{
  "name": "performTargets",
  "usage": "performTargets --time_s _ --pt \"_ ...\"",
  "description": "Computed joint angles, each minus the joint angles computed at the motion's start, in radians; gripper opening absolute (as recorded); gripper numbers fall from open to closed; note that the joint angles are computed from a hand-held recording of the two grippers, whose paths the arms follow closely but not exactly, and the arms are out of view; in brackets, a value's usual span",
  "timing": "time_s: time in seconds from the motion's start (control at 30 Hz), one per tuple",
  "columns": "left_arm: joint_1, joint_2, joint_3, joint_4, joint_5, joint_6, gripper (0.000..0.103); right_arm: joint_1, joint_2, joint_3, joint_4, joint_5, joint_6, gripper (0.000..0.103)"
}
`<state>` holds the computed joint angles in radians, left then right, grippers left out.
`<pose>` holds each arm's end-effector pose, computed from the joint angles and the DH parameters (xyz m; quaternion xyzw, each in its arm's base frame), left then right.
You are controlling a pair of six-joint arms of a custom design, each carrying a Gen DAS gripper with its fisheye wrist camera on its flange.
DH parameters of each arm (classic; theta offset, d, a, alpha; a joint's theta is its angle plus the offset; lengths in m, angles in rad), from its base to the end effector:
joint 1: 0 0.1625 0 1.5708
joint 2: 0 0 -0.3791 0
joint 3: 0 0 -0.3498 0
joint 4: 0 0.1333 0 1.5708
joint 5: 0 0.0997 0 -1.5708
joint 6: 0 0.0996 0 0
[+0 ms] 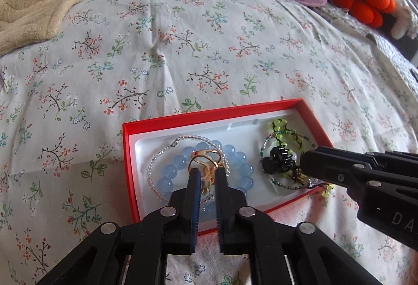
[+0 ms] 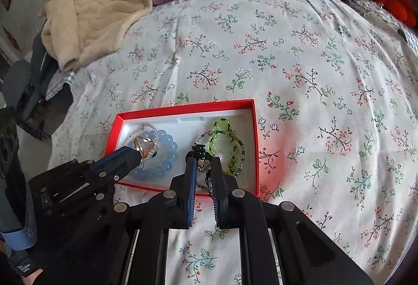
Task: Organize jewelry
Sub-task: 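Lower both gold earrings into the red box with both tools, then open both tools and withdraw them from the red box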
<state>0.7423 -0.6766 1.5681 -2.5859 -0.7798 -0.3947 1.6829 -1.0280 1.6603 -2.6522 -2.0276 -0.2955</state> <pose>-0.3211 -0.5715 0.0705 0.1750 0.9046 -0.2675 0.2821 0.1567 -0.5928 0.2431 0.1428 -0.9401 0.1958 0.2397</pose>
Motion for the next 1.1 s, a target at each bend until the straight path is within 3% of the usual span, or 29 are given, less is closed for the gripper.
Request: performTargets --time_s 0.07,0.2,0.27,0.33,0.4,0.47,0.63,0.77,0.93,1.1 --pt "-0.003 -0.007 0.004 0.008 -0.004 -0.005 0.025 -0.002 -0.006 -0.001 0.011 0.007 0.006 0.013" --pt "-0.019 -0.028 0.027 0.014 0.003 -0.014 0.038 -0.001 -0.027 0.009 0.023 0.013 0.010 0.014" --pt "-0.028 -0.045 0.045 0.021 0.007 -0.028 0.050 0.002 -0.043 0.021 0.021 0.015 0.001 0.024" --pt "-0.038 -0.064 0.066 0.030 0.014 -0.049 0.059 0.003 -0.062 0.042 0.007 0.016 -0.010 0.043" --pt "-0.046 -0.084 0.088 0.040 0.017 -0.076 0.071 0.008 -0.081 0.070 -0.015 0.001 -0.020 0.052" --pt "-0.052 -0.103 0.112 0.051 0.019 -0.107 0.083 0.014 -0.098 0.100 -0.026 -0.027 -0.029 0.055" --pt "-0.069 -0.140 0.150 0.163 0.039 -0.242 0.093 0.039 -0.123 0.168 -0.060 -0.130 -0.075 0.060" --pt "-0.085 -0.167 0.169 0.310 0.060 -0.404 0.101 0.046 -0.156 0.214 -0.040 -0.194 -0.023 0.068" --pt "-0.097 -0.186 0.184 0.442 0.029 -0.526 0.102 0.067 -0.159 0.254 -0.051 -0.300 0.010 0.101" --pt "-0.099 -0.190 0.194 0.497 0.021 -0.599 0.102 0.072 -0.157 0.277 -0.093 -0.333 -0.008 0.101"
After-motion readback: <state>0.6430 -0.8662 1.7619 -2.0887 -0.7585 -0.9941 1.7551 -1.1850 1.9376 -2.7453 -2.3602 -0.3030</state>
